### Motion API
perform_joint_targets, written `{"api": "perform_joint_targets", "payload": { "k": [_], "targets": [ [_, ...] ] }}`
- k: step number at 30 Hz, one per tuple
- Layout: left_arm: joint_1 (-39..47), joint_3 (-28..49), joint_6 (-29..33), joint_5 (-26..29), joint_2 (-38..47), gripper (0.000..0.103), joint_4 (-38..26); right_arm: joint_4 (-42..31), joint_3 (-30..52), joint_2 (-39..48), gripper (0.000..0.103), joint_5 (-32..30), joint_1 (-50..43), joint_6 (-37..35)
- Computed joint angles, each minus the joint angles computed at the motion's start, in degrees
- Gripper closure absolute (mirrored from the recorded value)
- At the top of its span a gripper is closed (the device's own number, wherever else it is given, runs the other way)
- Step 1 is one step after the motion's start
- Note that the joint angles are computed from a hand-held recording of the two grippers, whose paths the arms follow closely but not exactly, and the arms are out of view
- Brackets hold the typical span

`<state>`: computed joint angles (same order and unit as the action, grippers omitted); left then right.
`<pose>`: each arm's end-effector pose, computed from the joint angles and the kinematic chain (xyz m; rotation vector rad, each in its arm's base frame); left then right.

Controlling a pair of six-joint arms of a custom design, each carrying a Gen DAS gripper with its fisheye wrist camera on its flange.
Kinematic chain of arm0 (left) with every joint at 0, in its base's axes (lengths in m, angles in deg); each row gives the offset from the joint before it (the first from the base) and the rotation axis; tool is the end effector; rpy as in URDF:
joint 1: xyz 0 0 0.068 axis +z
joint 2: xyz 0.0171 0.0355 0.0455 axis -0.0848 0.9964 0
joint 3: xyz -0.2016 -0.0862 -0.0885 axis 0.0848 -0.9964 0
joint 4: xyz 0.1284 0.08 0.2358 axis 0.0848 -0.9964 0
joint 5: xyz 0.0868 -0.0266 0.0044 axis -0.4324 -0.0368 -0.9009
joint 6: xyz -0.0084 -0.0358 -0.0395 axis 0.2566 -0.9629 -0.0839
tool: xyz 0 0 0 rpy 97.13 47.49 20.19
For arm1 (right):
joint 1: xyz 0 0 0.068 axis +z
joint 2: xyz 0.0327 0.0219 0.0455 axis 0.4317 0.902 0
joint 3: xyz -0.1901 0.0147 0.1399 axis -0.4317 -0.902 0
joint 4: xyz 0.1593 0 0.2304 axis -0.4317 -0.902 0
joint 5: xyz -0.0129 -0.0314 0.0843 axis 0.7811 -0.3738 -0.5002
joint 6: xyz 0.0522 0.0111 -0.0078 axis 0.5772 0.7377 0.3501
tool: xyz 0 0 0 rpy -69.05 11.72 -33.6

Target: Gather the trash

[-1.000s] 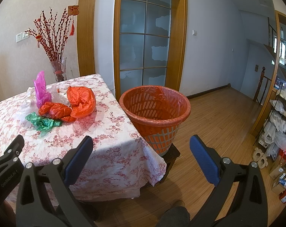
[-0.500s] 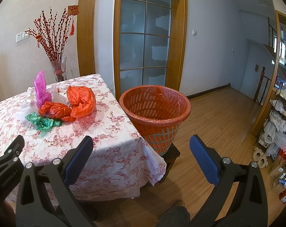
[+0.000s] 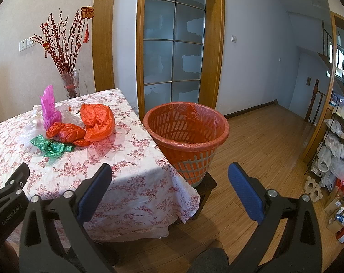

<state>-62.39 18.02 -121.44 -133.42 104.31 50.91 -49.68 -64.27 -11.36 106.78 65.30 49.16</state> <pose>0.1725 -0.2168 0.1350 -0.2106 2.0969 0.1627 0.1401 0.0862 0.1716 0.1500 2.1073 -0.1163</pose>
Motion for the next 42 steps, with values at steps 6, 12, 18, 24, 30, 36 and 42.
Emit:
{"api": "perform_joint_targets", "payload": {
  "k": [6, 12, 18, 24, 30, 36, 42],
  "targets": [
    [0.12, -0.14, 0.15, 0.09, 0.11, 0.002, 0.37, -0.07, -0.07, -0.13, 0.004, 0.01, 0.01, 0.03],
    [0.31, -0.36, 0.42, 0.21, 0.29, 0.002, 0.98, -0.18, -0.19, -0.38, 0.004, -0.05, -0.05, 0.0],
    [0.52, -0.57, 0.69, 0.32, 0.48, 0.002, 1.59, -0.31, -0.23, -0.61, 0.004, -0.13, -0.16, -0.07],
    [0.72, -0.77, 0.97, 0.46, 0.67, 0.002, 2.19, -0.31, -0.28, -0.67, 0.004, -0.22, -0.27, -0.08],
    [0.92, -0.98, 1.24, 0.58, 0.87, 0.002, 2.8, -0.06, -0.36, -0.54, 0.004, -0.24, -0.29, -0.1],
    [1.17, -1.11, 1.41, 0.79, 1.13, 0.002, 3.21, 1.14, 0.03, 1.23, 0.004, -0.58, -0.7, -0.09],
    [2.67, -1.56, 2.2, 1.93, 1.43, 0.002, 4.39, 4.4, 0.08, 4.11, 0.004, -2.81, -2.49, -1.83]
  ]
}}
